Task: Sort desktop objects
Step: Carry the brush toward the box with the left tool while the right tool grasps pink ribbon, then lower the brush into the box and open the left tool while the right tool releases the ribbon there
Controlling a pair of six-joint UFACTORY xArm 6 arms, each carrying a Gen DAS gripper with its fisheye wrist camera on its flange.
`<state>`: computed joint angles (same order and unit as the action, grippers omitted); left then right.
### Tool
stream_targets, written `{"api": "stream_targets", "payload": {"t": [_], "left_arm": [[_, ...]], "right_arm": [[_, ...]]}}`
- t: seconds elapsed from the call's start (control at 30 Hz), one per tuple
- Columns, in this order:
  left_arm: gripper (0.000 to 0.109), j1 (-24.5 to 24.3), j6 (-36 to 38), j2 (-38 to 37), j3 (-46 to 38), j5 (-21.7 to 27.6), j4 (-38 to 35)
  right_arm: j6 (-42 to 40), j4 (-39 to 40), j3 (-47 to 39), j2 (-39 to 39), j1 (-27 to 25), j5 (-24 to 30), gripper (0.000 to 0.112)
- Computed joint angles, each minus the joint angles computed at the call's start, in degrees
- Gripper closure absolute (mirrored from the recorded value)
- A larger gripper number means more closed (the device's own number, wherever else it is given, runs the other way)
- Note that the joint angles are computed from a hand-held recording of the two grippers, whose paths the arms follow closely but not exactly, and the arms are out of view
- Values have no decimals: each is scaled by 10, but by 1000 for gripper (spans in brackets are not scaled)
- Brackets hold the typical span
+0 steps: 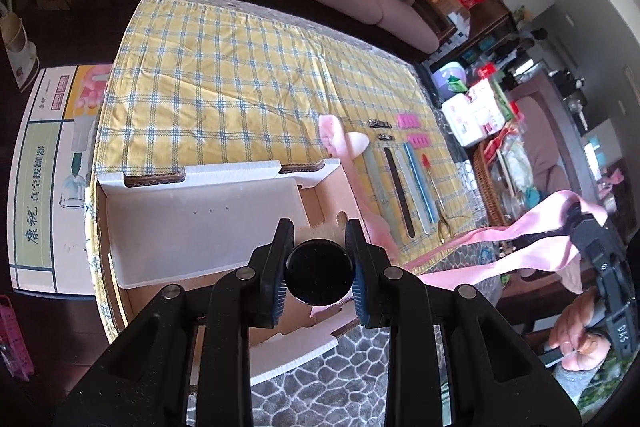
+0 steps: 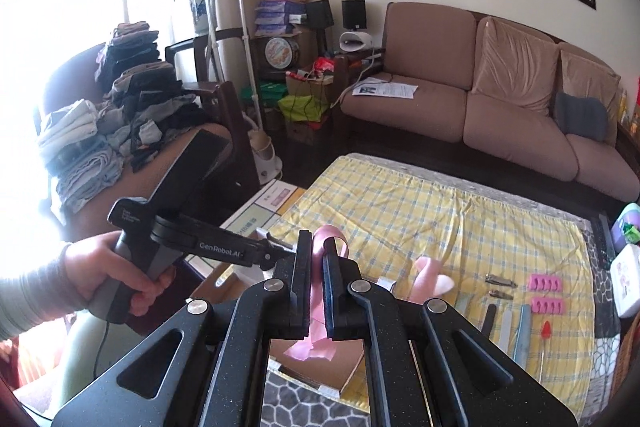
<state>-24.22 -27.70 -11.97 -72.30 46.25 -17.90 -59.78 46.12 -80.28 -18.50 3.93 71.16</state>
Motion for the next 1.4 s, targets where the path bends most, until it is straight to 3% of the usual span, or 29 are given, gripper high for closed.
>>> {"api": "stream_targets", "payload": {"t": [0.2, 0.6, 0.83, 0.9, 0.93, 0.97, 1.0, 1.03, 1.2, 1.4], "left_arm": [[84, -6, 10, 0, 6, -4, -8], [84, -4, 29, 14, 13, -6, -38], [84, -5, 27, 29, -3, -8, -37], [84, -4, 26, 40, -15, -6, -40], [84, -4, 26, 46, -22, -4, -42], [84, -4, 26, 55, -31, -1, -44], [84, -5, 24, 65, -41, 3, -41], [84, -7, 22, 78, -54, 8, -38], [84, -17, 6, 151, -132, 46, -4], [84, -26, 32, 246, -255, 154, -5]], "right_arm": [[17, -39, 15, 28, 22, -16, 109], [65, -73, 22, 134, 91, -139, 109], [38, -138, 104, 95, 84, -119, 105], [29, -183, 147, 66, 95, -150, 105], [22, -199, 163, 55, 98, -165, 95], [17, -206, 176, 43, 98, -178, 73], [7, -196, 182, 34, 92, -180, 63], [-2, -179, 180, 30, 83, -170, 56], [-22, -118, 145, 25, 30, -98, 56], [-24, -92, 115, 32, -12, -47, 56]]}}
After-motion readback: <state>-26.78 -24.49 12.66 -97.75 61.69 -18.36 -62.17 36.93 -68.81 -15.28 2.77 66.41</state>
